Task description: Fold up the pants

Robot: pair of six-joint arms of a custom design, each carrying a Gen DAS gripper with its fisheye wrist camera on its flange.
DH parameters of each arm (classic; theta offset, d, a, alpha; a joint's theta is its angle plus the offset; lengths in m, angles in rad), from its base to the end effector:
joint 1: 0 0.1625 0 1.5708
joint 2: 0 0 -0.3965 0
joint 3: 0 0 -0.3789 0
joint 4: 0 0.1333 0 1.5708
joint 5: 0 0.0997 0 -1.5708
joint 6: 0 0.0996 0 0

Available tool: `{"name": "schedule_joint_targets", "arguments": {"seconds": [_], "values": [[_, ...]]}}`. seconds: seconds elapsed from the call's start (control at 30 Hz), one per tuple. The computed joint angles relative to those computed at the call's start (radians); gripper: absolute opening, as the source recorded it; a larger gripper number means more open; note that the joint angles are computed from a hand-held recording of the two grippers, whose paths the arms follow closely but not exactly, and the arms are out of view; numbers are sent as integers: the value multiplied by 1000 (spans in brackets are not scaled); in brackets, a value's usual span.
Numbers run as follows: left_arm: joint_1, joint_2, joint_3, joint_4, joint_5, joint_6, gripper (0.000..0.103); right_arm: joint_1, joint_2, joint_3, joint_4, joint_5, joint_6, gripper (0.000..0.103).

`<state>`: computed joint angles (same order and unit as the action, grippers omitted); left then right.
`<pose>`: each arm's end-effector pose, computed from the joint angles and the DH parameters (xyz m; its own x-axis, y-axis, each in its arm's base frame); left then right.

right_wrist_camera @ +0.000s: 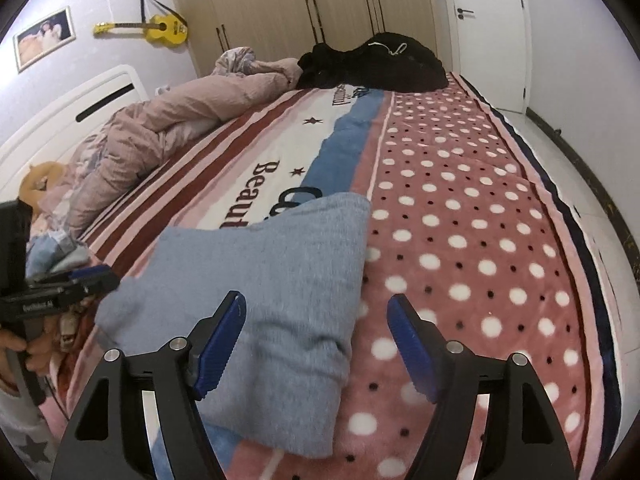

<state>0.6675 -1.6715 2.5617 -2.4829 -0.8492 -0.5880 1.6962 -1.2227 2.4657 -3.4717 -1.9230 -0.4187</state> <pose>-0.1123 -0.3420 0.1899 -0.8317 0.1399 -0.5374 0.3892 0.8370 -0.3846 0.1474 -0.3778 0.1635 -0.8347 -0.2352 0.4980 -0.4798 0.7546 -0.4477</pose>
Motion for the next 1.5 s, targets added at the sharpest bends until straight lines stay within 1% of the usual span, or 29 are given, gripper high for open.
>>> {"name": "schedule_joint_targets", "arguments": {"seconds": [0.07, 0.1, 0.13, 0.17, 0.23, 0.3, 0.33, 0.4, 0.47, 0.53, 0.57, 0.6, 0.67, 0.7, 0.73, 0.77, 0.8, 0.87, 0.97, 1.07, 1.1, 1.17, 1.23, 1.27, 1.3, 1.37, 1.43, 1.47, 1.5], "values": [[24, 24, -3, 36, 6, -21, 68, -9, 16, -13, 16, -18, 7, 70], [44, 27, 2, 19, -16, -6, 69, -20, 24, -17, 29, -26, 8, 70], [69, 13, 21, -21, -61, 15, 69, -36, 25, -14, 34, -19, 4, 70], [81, 4, 31, -38, -87, 24, 69, -61, 20, -3, 30, 9, -4, 70], [74, -23, 54, -36, -101, 51, 73, -90, 13, 12, 17, 34, -9, 77], [58, -49, 58, 9, -101, 45, 77, -123, -6, 26, 32, 72, -7, 78], [59, -62, 51, 37, -112, 36, 79, -128, -7, 28, 33, 74, -6, 78], [55, -82, 42, 83, -126, 20, 80, -124, 1, 33, 11, 52, -24, 80], [42, -108, 34, 134, -116, -3, 80, -118, -4, 32, 20, 46, -20, 81], [8, -144, 37, 161, -60, -50, 80, -110, -20, 26, 49, 43, 5, 81], [-3, -152, 43, 149, -35, -56, 80, -105, -23, 26, 50, 41, 9, 81], [-4, -150, 48, 101, -24, -39, 80, -99, -24, 26, 42, 37, 8, 81], [28, -111, 36, 27, -50, -5, 80, -87, -21, 22, 34, 29, 0, 81], [42, -80, 26, 17, -37, -11, 80, -81, -17, 17, 38, 23, 2, 81], [45, -65, 19, 41, -16, -30, 80, -77, -13, 14, 41, 18, 4, 81], [48, -51, 9, 97, 15, -65, 80, -75, -9, 11, 45, 16, 5, 81], [52, -54, 13, 128, 27, -86, 80, -75, -6, 11, 47, 17, 6, 81], [50, -105, 45, 128, 25, -91, 81, -82, -3, 17, 40, 18, 2, 81], [41, -175, 66, 165, 18, -113, 82, -115, -22, 32, 46, 62, -4, 81], [36, -192, 53, 200, 0, -131, 81, -137, -45, 37, 76, 93, 9, 81], [34, -198, 50, 199, -12, -123, 81, -138, -48, 38, 79, 94, 9, 81], [53, -195, 52, 101, -76, -55, 81, -136, -56, 38, 89, 92, 9, 81], [111, -152, 44, -44, -176, 20, 83, -142, -77, 35, 127, 117, 13, 81], [158, -106, 28, -115, -245, 58, 83, -150, -91, 31, 161, 147, 17, 81], [184, -71, 14, -146, -277, 71, 83, -163, -109, 22, 219, 193, 19, 82], [257, 37, -27, -204, -318, 102, 83, -157, -108, 2, 278, 192, 33, 82], [308, 94, -51, -237, -359, 114, 83, -151, -90, -27, 339, 179, 30, 82], [318, 108, -50, -275, -370, 128, 83, -161, -88, -38, 379, 200, 25, 81], [318, 110, -50, -282, -376, 132, 83, -184, -88, -50, 430, 249, 23, 79]]}}
